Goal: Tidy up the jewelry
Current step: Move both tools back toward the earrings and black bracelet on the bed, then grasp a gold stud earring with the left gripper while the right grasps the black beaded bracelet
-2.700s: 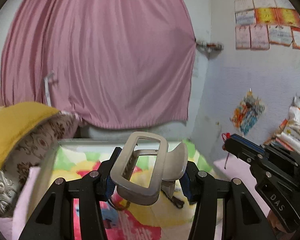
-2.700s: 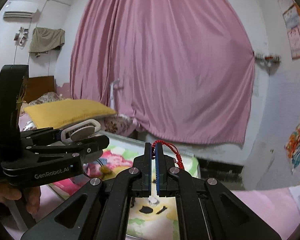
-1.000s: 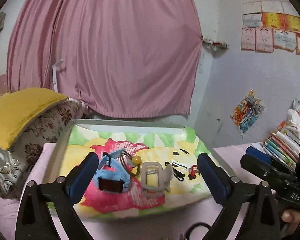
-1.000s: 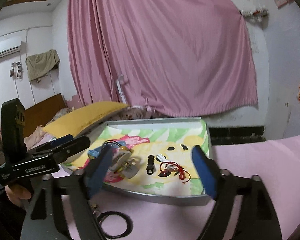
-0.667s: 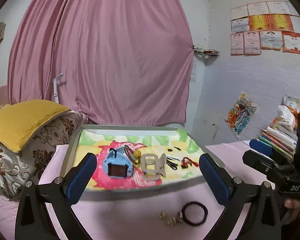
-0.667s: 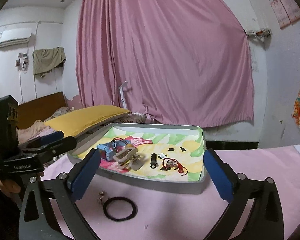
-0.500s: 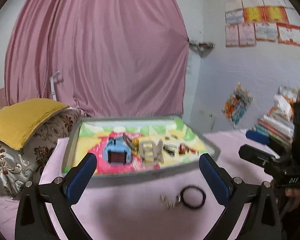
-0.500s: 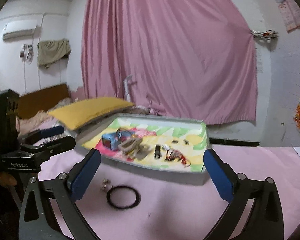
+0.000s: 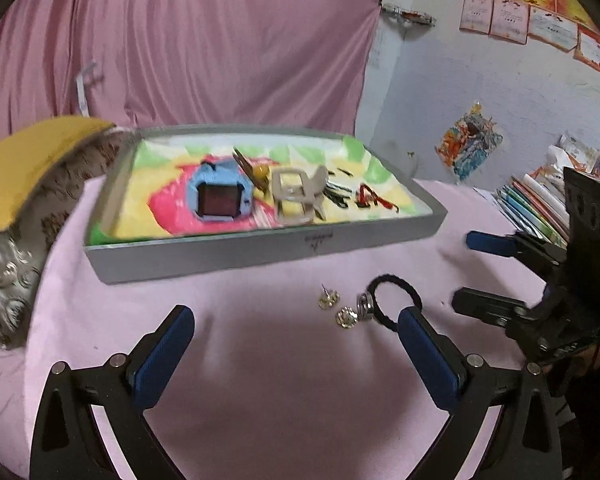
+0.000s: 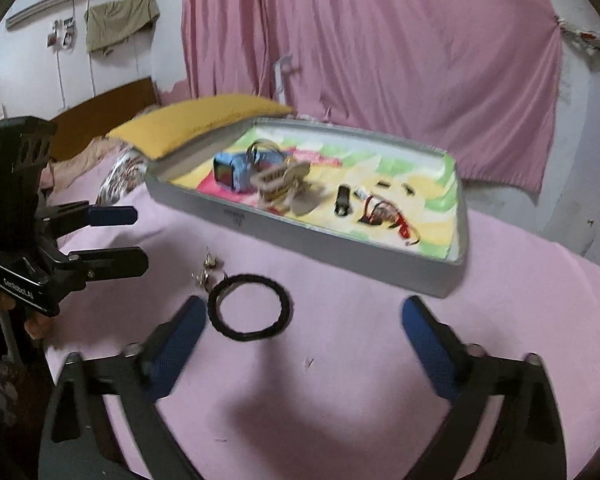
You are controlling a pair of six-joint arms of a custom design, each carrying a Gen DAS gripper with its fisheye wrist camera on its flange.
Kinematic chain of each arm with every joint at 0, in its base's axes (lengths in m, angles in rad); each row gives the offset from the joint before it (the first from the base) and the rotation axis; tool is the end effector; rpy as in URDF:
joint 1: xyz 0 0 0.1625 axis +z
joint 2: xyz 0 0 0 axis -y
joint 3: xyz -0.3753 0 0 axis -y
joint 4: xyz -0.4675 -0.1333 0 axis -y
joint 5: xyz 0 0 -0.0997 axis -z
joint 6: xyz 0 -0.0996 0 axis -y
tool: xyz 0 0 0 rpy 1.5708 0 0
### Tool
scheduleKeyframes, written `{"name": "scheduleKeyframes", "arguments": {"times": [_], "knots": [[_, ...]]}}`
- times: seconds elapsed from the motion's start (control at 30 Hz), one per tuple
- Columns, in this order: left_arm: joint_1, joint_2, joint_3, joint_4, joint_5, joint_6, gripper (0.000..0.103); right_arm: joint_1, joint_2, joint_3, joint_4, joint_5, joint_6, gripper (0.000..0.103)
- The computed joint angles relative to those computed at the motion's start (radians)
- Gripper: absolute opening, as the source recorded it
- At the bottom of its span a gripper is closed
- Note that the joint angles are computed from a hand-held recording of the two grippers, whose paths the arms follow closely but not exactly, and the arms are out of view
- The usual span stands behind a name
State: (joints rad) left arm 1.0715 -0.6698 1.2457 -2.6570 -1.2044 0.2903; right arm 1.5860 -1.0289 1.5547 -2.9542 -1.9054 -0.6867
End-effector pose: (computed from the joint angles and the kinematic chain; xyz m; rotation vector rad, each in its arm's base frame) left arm -0.2437 -0.7997 0.1085 0.9297 2.5748 -0.7622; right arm 0.1117 -0.7327 0.2632 0.6529 -2.3240 0.9050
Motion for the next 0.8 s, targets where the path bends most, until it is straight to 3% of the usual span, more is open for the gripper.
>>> {"name": "scheduleKeyframes", "arguments": {"times": [0.07,0.17,0.33,0.7,0.8], "knots": [[0.004,0.007,-0.017,0.045,-0.019,-0.011,0.088,-0.002,0.010,-0.026,0.063,-0.015,0.010,0.066],[0.006,0.018,-0.038,0.096,-0.042,-0.011,0.076,0.000,0.032,-0.060,0.124,-0.021,0.022,0.050],[-0.002,0.039,-0.065,0.147,-0.034,0.012,0.059,0.004,0.058,-0.101,0.191,-0.043,0.007,0.033],[-0.020,0.078,-0.121,0.229,0.037,0.052,0.040,0.010,0.104,-0.168,0.256,-0.067,-0.041,0.028],[-0.025,0.079,-0.121,0.227,0.050,0.069,0.032,0.009,0.111,-0.185,0.275,-0.056,-0.050,0.021]]}}
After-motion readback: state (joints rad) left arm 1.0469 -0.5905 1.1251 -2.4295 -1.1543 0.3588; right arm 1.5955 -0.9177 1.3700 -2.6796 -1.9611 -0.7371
